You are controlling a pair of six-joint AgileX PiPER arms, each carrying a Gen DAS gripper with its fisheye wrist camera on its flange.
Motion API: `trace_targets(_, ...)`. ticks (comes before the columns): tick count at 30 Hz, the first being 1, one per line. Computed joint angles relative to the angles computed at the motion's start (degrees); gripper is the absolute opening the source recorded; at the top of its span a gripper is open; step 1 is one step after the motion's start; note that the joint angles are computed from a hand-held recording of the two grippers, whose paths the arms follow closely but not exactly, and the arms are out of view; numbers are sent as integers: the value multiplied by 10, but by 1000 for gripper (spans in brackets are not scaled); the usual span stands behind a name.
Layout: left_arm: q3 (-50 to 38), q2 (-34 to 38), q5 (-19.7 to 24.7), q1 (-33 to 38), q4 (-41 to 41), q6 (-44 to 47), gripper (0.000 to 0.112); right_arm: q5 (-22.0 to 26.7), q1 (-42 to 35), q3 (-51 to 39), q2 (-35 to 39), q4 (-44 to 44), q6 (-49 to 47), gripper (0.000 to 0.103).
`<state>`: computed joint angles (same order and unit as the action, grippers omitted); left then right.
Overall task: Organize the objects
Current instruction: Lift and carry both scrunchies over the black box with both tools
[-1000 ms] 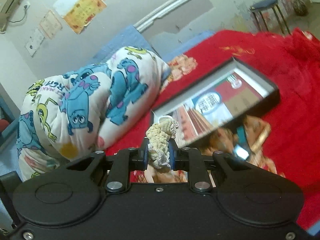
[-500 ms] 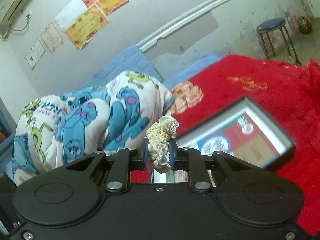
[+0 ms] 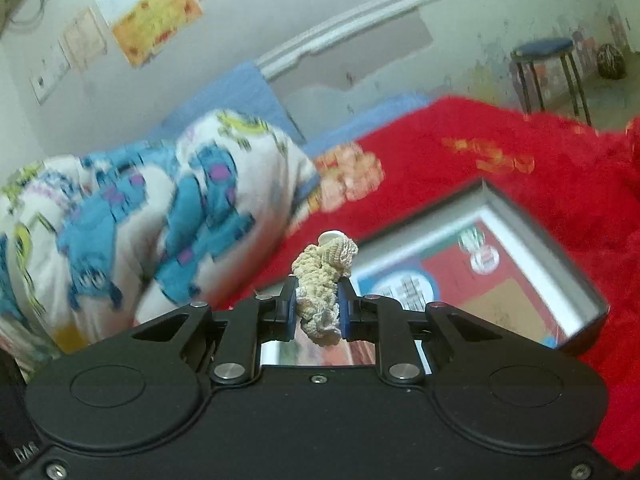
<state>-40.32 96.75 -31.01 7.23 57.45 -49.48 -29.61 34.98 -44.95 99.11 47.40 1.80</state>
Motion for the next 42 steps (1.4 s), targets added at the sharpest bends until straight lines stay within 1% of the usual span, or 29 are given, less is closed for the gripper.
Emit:
trace_targets(2, -5, 21, 3, 0, 9, 3, 23, 18, -14, -3, 25, -37, 44, 19)
trace_targets(3, -4, 28, 5, -2, 2, 21, 23, 24, -19, -6, 38, -52, 59, 19)
trace_targets(4, -4, 33, 17, -8, 2, 29, 23, 30, -23, -9, 50, -70, 75, 19)
trace_targets(6, -18, 39, 39, -14, 60, -17, 23, 40, -27, -18, 74, -84, 83, 19)
trace_targets(7, -18, 40, 36, -14, 73, -25, 23, 43, -29, -23, 84, -91, 91, 19)
trace_targets(8, -18, 39, 42, -19, 66, -11, 24, 43, -29, -24, 90, -106, 110, 19)
trace_targets(10, -12, 32, 80, -41, 4, 59, 24, 41, -33, -24, 102, -143, 158, 19)
trace_targets(11, -11, 30, 91, -45, -9, 71, 24, 38, -32, -26, 107, -153, 169, 19)
trace_targets(12, -14, 32, 97, -45, 1, 61, 24, 37, -28, -29, 111, -145, 157, 19)
trace_targets(13, -18, 33, 104, -42, 33, 27, 24, 40, -23, -35, 113, -121, 132, 19)
trace_targets(14, -25, 37, 106, -37, 66, -6, 24, 44, -14, -42, 114, -81, 96, 19)
trace_targets(15, -27, 39, 107, -35, 78, -16, 24, 45, -7, -49, 115, -45, 64, 19)
trace_targets(17, -23, 37, 117, -38, 41, 24, 24, 51, 7, -60, 115, 9, 10, 19)
trace_targets(18, -23, 36, 120, -38, 38, 29, 24, 53, 14, -66, 116, 39, -21, 19)
trace_targets(20, -25, 33, 114, -31, 80, -14, 25, 61, 26, -84, 121, 122, -99, 20)
trace_targets(21, -25, 32, 112, -29, 97, -33, 25, 72, 25, -89, 121, 138, -111, 20)
trace_targets(23, -25, 28, 118, -30, 124, -65, 25, 86, 20, -89, 117, 127, -88, 20)
trace_targets(25, -18, 20, 126, -34, 108, -50, 25, 95, 15, -94, 116, 134, -82, 20)
trace_targets(27, -9, 12, 124, -35, 88, -25, 25, 105, 16, -103, 117, 179, -134, 20)
trace_targets(28, -8, 10, 122, -35, 94, -29, 25, 107, 18, -107, 117, 207, -170, 20)
trace_targets(29, -7, 9, 120, -34, 104, -41, 25, 106, 21, -108, 116, 219, -187, 20)
trace_targets(31, -10, 10, 115, -31, 129, -67, 25, 107, 23, -102, 112, 204, -169, 20)
trace_targets(33, -12, 12, 121, -33, 125, -63, 25, 110, 24, -101, 110, 202, -165, 20)
trace_targets(35, -13, 16, 132, -37, 111, -49, 25, 111, 26, -109, 113, 232, -200, 20)
trace_targets(38, -19, 25, 131, -34, 133, -72, 26, 117, 24, -114, 115, 241, -205, 20)
trace_targets(40, -13, 25, 131, -38, 89, -22, 26, 118, 23, -119, 117, 253, -204, 20)
trace_targets(42, -11, 24, 132, -39, 81, -7, 26, 117, 23, -124, 121, 270, -216, 20)
